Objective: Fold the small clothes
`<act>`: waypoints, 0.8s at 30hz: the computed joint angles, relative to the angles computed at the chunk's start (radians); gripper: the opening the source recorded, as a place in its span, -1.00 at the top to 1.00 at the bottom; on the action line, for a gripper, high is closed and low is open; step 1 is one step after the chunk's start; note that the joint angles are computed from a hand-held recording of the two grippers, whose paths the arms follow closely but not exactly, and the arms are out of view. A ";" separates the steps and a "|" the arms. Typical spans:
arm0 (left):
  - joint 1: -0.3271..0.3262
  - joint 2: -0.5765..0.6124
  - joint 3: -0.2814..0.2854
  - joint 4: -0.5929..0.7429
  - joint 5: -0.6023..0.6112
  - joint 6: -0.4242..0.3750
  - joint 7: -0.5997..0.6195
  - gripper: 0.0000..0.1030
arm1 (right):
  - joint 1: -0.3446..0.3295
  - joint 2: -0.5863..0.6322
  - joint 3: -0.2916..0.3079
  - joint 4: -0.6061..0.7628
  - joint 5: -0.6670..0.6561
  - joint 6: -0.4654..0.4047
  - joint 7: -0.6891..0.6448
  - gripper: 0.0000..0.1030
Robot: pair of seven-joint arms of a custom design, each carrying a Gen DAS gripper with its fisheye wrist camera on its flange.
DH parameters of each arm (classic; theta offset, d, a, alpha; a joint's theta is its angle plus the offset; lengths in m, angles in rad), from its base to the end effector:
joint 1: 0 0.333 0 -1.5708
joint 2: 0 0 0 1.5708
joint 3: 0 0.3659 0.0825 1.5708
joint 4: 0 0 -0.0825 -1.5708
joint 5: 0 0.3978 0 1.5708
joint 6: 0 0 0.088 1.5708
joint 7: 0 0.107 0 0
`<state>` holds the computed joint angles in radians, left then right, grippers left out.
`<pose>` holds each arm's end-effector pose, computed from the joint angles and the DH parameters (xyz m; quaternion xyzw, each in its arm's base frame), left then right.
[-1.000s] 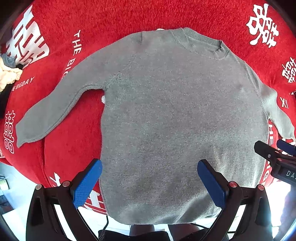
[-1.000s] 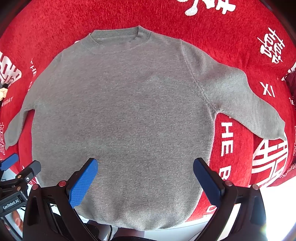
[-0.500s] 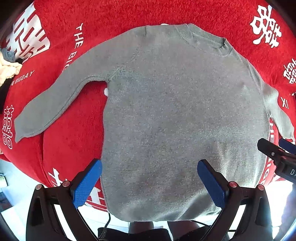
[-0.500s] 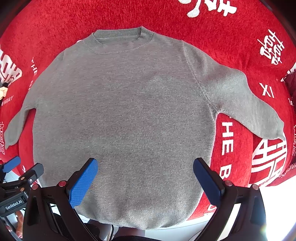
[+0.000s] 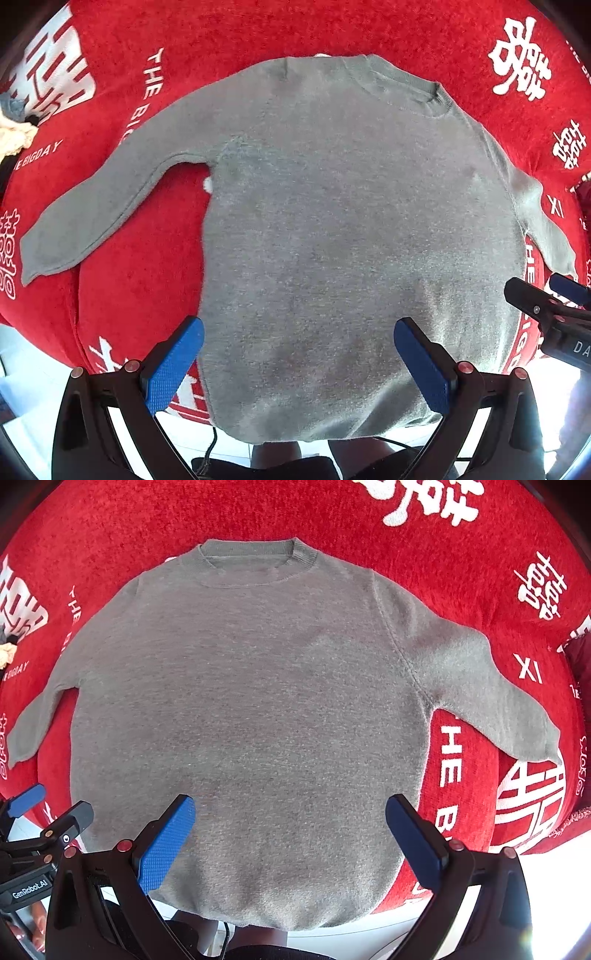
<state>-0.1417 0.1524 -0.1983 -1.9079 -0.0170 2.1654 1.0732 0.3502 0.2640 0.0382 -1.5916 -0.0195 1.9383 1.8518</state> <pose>0.5911 -0.2039 0.4725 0.7634 -0.6433 0.0583 0.0013 0.6278 0.2523 0.5329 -0.7449 0.6659 -0.0219 0.0354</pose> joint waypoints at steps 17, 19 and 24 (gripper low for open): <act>0.159 -0.185 0.119 -0.345 -0.313 0.327 0.028 -1.00 | 0.060 0.031 0.057 0.023 0.106 0.048 -0.110 -0.99; 0.190 -0.210 0.151 -0.418 -0.384 0.430 0.045 -1.00 | 0.075 0.050 0.062 0.039 0.116 0.044 -0.114 -0.99; 0.219 -0.174 0.211 -0.493 -0.825 0.575 0.356 -1.00 | 0.113 0.084 0.069 0.058 0.127 0.053 -0.119 -0.99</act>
<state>0.0769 -0.0221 0.0124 -2.4013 -0.8416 2.7403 1.4290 0.4634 0.3483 0.1073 -1.5332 0.1074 1.9917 1.7326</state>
